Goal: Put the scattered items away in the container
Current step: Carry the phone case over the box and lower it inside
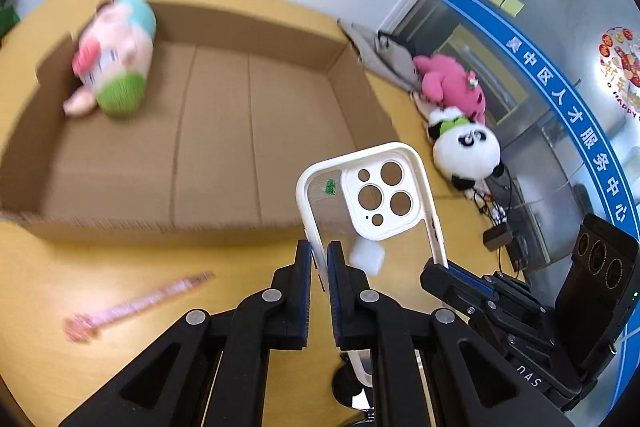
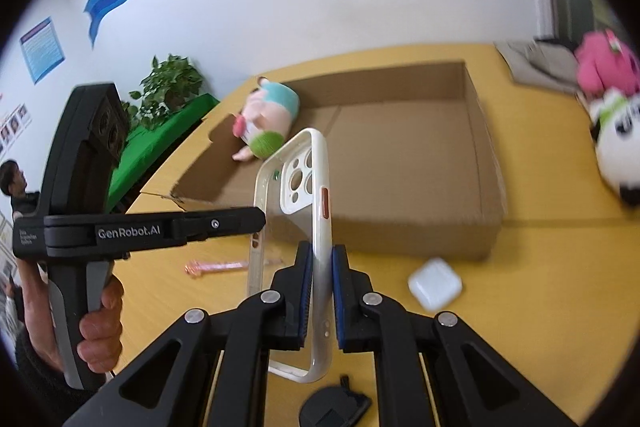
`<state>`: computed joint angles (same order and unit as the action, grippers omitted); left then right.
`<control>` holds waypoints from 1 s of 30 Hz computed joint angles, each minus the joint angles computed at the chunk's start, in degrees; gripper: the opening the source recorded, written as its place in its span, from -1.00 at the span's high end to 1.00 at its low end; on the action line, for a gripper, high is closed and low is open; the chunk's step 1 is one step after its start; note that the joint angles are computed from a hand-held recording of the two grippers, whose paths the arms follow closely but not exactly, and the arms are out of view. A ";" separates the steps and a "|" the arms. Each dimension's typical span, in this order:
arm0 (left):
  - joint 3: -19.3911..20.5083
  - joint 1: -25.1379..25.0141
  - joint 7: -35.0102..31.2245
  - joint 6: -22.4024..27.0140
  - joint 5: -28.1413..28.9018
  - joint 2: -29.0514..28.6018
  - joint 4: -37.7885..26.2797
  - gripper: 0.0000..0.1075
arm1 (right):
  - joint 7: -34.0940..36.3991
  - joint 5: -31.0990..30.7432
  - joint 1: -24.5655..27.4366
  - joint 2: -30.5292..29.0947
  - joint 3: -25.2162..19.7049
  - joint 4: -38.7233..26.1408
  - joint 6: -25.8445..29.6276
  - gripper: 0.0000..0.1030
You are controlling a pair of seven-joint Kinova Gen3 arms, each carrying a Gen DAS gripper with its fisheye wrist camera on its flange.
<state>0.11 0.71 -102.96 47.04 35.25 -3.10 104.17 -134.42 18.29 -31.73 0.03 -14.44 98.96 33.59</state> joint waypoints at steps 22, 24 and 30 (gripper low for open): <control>-0.58 -7.10 0.31 8.54 -5.70 7.80 -21.65 0.92 | 16.94 -2.25 -4.37 15.52 6.06 -30.10 14.83 0.82; -0.35 -7.74 0.29 9.10 -5.83 8.81 -23.60 0.92 | 18.59 -3.71 -3.90 16.55 6.41 -32.04 14.88 0.82; 0.76 -8.58 2.55 11.52 -9.12 13.76 -31.72 0.92 | 23.58 -9.65 -1.57 21.00 7.10 -39.42 16.62 0.83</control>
<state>0.87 -7.87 -100.41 58.55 26.13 10.66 72.46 -110.84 8.64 -33.30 21.02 -7.34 59.55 50.20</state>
